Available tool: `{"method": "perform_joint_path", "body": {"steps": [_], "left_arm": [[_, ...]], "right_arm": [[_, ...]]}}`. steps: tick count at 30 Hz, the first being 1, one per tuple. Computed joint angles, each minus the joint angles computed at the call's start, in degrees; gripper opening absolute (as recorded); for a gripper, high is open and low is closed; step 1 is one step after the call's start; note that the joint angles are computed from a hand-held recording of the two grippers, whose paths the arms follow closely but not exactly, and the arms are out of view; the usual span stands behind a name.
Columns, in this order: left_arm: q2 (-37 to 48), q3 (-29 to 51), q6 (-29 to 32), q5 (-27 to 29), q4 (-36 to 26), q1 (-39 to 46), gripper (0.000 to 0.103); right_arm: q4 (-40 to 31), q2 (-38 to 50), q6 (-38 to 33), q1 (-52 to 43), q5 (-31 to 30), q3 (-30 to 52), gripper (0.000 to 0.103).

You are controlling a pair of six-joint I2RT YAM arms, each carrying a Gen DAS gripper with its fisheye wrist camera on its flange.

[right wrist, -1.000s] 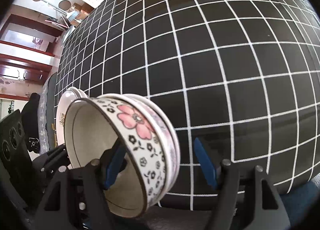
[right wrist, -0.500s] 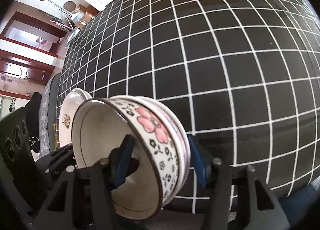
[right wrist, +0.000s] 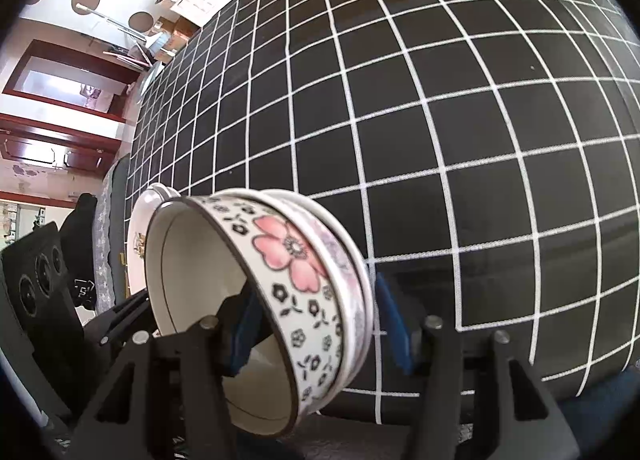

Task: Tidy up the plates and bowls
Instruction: 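Grasp the rim of the whole bowl stack with both grippers and lift it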

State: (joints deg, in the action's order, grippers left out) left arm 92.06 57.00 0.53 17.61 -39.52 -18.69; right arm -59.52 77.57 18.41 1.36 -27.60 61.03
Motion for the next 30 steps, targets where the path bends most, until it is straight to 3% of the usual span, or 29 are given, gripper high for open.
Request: {"method": "perform_joint_path", "body": {"steps": [7, 14, 18, 30], "left_arm": [[-2.00, -2.31, -1.56, -1.77, 1.86, -1.08, 0.061], [-2.56, -3.27, -3.54, -1.99, 3.03, -1.25, 0.059], [-3.19, -2.97, -4.38, -1.59, 1.48, 0.32, 0.052], [-4.99, 1.48, -3.33, -2.28, -4.23, 1.38, 0.052]], "right_arm": [[0.19, -0.03, 0.56, 1.01, 0.88, 0.16, 0.062], [0.86, 0.16, 3.40, 2.49, 1.68, 0.43, 0.061], [1.01, 0.49, 6.40, 1.36, 0.42, 0.38, 0.061], [-1.74, -0.59, 8.00, 1.70, 3.25, 3.94, 0.057]]}}
